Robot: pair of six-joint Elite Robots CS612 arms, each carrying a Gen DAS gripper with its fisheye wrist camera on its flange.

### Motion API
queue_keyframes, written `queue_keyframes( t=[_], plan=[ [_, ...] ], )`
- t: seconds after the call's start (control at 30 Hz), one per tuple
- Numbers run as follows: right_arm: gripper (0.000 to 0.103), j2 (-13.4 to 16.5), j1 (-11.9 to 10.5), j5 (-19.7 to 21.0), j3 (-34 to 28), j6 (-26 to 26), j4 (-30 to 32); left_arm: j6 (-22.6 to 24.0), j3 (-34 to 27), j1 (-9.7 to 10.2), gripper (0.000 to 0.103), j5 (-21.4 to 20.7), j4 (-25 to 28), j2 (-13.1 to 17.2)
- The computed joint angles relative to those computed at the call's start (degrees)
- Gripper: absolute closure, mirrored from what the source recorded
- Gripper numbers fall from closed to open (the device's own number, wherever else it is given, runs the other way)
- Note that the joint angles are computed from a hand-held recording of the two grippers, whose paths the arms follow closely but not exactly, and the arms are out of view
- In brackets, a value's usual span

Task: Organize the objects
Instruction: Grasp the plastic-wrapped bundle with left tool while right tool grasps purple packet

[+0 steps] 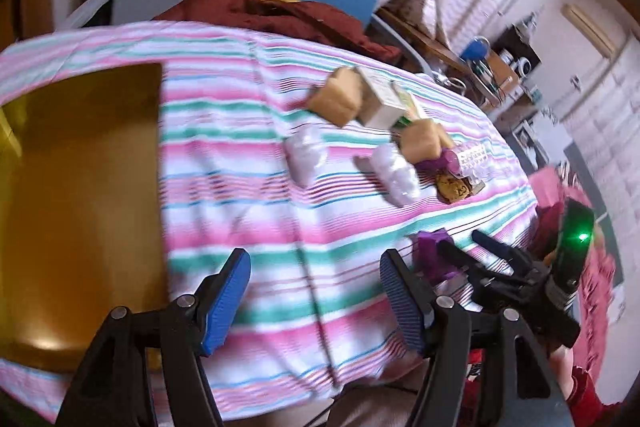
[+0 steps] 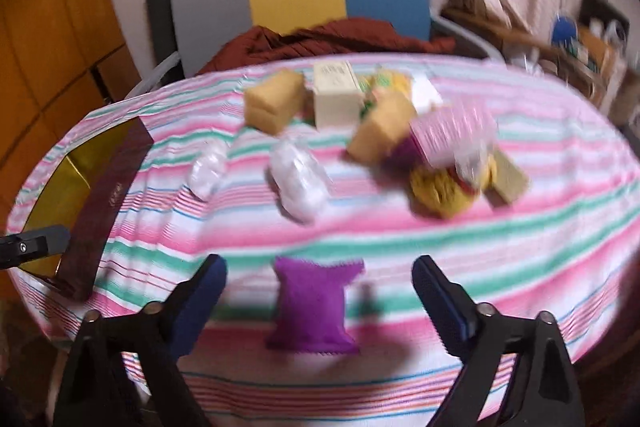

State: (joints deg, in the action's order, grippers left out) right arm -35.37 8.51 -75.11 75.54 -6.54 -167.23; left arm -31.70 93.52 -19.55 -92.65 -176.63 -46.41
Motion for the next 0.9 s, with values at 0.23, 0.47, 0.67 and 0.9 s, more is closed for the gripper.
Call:
queue_keyframes(
  t=[0.23,0.47,0.67,0.9],
  plan=[
    [0.044,1.27,-0.11,2.00,-0.87,-1.70,3.48,2.70,-7.40,-0.60,0.028,-1.91,2.67,4.03],
    [0.062,1.61,-0.82,1.48,-1.03,0.29,1.58,7.75,-14.62,-1.95,0.028,-0.81,7.87,7.64],
    [0.062,2.10,-1.57,0.20,-1.16,2.46,0.33,8.27,-21.59,-2.36,0.028,-1.41,13.07,11.45],
    [0.062,2.59,-1.28,-0.34,-1.58,1.89,-0.39,7.54,-26.63,-2.20,0.028,-1.41,16.04,14.80]
  ],
)
